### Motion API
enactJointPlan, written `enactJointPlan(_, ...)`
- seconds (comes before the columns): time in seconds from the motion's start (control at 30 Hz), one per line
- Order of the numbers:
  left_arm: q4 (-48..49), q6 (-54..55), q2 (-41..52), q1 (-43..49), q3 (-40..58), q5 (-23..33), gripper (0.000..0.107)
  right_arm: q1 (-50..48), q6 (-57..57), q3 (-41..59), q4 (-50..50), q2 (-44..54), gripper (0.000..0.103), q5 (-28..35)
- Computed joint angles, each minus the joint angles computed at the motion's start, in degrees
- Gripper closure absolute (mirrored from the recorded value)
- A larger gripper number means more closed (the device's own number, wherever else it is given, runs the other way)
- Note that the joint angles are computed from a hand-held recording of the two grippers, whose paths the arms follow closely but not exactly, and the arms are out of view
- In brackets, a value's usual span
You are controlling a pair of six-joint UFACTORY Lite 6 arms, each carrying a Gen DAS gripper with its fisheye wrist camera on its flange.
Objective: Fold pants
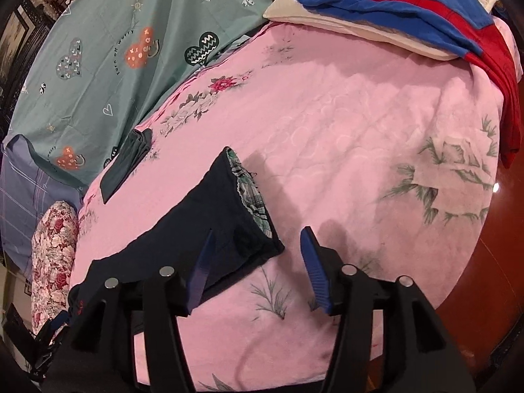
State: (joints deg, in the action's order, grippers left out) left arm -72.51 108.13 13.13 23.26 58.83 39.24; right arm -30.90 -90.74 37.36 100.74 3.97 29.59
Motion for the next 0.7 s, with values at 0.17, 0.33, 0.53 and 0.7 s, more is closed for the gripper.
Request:
enactJointPlan(0.17,3.29,-7.42,8.78,-7.91,5.10,-6.38,0.026,3.77,-4.75,2.55,8.71,7.33,0.052,0.58)
enactJointPlan(0.33,3.94,-7.80,12.79,-11.51,5.41,-10.18,0.026,6.72,-14.63,0.91,15.60,7.09,0.086,6.90)
enactJointPlan(0.53,0.07,-7.26,12.15,-5.04,6.44,-4.94,0.026,23.29,-10.47,2.91,14.54,-8.24,0.086,-0.15)
enactJointPlan(0.7,-1.72,-9.34,11.04,6.55,7.59,-2.03,0.025,51.70,-11.70,17.39,13.33,1.80,0.086,-13.10)
